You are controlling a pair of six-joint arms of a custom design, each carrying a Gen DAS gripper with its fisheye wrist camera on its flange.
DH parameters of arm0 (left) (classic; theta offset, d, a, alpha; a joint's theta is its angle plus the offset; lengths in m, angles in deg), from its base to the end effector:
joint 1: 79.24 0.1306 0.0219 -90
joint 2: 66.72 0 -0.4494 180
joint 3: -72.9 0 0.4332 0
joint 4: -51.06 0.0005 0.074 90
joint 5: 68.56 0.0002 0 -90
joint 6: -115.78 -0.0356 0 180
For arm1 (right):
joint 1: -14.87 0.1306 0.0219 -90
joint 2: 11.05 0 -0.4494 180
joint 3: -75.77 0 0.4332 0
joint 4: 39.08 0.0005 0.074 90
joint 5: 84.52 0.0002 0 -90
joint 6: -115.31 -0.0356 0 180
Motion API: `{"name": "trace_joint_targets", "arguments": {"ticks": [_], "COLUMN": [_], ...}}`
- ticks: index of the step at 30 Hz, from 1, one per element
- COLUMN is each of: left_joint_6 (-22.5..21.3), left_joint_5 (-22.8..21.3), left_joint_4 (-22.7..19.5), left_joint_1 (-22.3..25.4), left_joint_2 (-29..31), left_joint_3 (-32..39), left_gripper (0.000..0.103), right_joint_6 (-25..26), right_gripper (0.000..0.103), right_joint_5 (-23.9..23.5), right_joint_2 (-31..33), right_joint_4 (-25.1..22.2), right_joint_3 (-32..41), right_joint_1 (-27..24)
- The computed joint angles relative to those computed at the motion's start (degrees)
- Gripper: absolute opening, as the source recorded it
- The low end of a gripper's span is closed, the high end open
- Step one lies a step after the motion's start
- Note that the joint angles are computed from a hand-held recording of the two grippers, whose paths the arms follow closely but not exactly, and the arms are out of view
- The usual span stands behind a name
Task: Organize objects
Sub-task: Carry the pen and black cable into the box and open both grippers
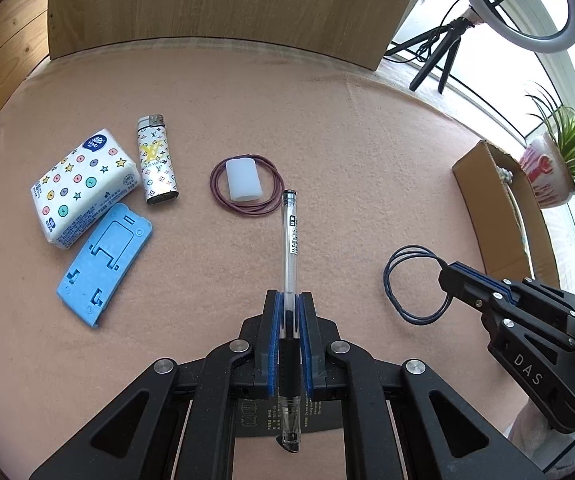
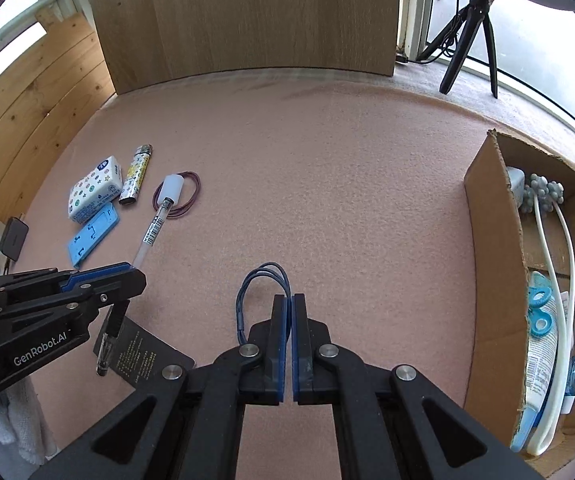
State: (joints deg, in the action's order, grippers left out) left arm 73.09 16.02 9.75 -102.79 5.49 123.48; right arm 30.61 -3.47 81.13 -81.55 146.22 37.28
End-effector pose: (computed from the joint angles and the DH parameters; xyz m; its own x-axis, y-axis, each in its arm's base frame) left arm 0.3100 -0.1320 0.3013 -0.8169 -0.4422 -0.3703 -0.3571 0.8920 -0.2774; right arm 0.4499 0.1910 0.3209 -0.7882 -0.4237 -0.4463 -0.5142 0.8519 0.0993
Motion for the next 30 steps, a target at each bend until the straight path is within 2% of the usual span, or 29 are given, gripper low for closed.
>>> {"name": "trace_joint_targets", "arguments": {"ticks": [4, 16, 25, 30], "left_joint_6": [-0.3, -0.8, -3.2, -4.2], "left_joint_5": [-0.1, -1.6, -1.5, -1.1], "left_joint_4": [0.1, 1.5, 3.7, 3.3], "left_joint_1": [-1.0, -6.2, -9.7, -12.0], "left_joint_2": [0.3, 6.0, 15.0, 19.6], "left_joint_3": [1.3, 9.0, 18.8, 24.6], "left_gripper": [0.009, 0.009, 0.009, 0.009], "right_joint_6": [-0.8, -1.1, 0.2, 1.7], "right_gripper": [0.002, 0.002, 0.002, 0.002], "right_joint_5": [-1.8, -4.1, -4.9, -5.1], "right_joint_2": [-2.4, -8.2, -10.4, -10.2], "right_joint_4": [0.1, 0.5, 0.3, -0.3], "right_joint_3": [-0.3, -1.7, -2.0, -2.1], "right_joint_1": [-2.3, -10.3, -18.0, -21.5]}}
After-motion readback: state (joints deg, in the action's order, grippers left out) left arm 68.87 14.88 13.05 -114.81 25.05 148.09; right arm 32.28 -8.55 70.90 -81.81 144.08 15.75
